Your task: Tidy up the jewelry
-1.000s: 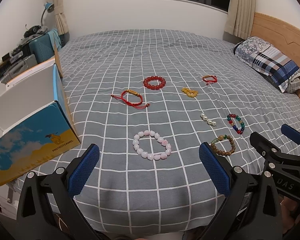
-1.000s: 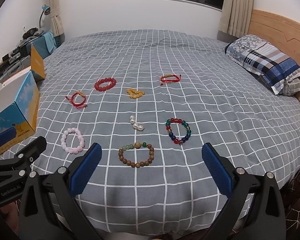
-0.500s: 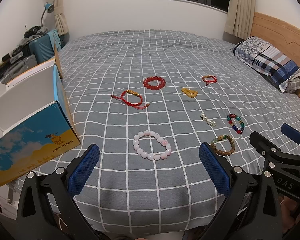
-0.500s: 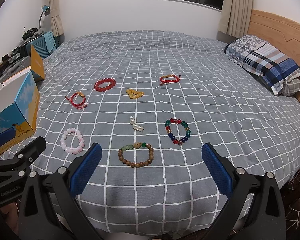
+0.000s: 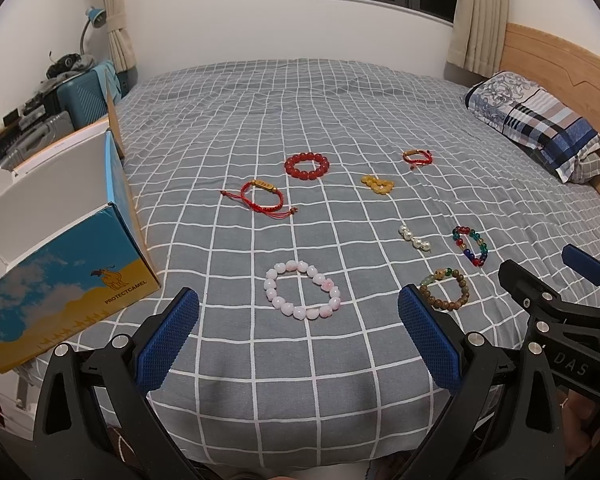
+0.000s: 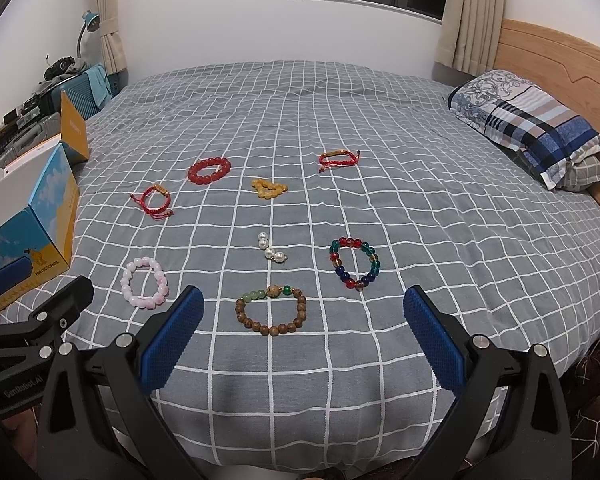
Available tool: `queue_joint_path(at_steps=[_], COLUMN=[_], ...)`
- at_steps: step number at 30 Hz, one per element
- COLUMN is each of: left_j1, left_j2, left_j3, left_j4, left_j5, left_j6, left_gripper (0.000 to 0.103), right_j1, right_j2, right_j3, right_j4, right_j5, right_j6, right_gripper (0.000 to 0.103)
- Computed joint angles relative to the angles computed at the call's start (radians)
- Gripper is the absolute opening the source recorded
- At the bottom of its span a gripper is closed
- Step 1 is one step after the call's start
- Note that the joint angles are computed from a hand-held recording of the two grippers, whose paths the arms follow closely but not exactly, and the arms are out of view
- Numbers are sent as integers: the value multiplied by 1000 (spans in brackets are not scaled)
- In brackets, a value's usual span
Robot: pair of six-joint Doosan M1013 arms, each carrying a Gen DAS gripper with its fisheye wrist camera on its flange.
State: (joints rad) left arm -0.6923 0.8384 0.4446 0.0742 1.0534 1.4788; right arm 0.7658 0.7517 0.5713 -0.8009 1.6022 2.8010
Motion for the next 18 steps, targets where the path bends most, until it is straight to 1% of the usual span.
queue_joint_path(at_steps=[12,18], left_j1=[-2,0], left_j2=[-2,10], left_j3=[4,-28], left_j4=[0,-5], left_j5=[-1,18], left_j6=[0,1], left_gripper=[97,97], right_j1=[1,0], right_j2=[-1,-4], right_j3=[2,-4], right_j4=[-2,-13], right_j5=[2,6], right_j6=[2,5], right_gripper=[96,96])
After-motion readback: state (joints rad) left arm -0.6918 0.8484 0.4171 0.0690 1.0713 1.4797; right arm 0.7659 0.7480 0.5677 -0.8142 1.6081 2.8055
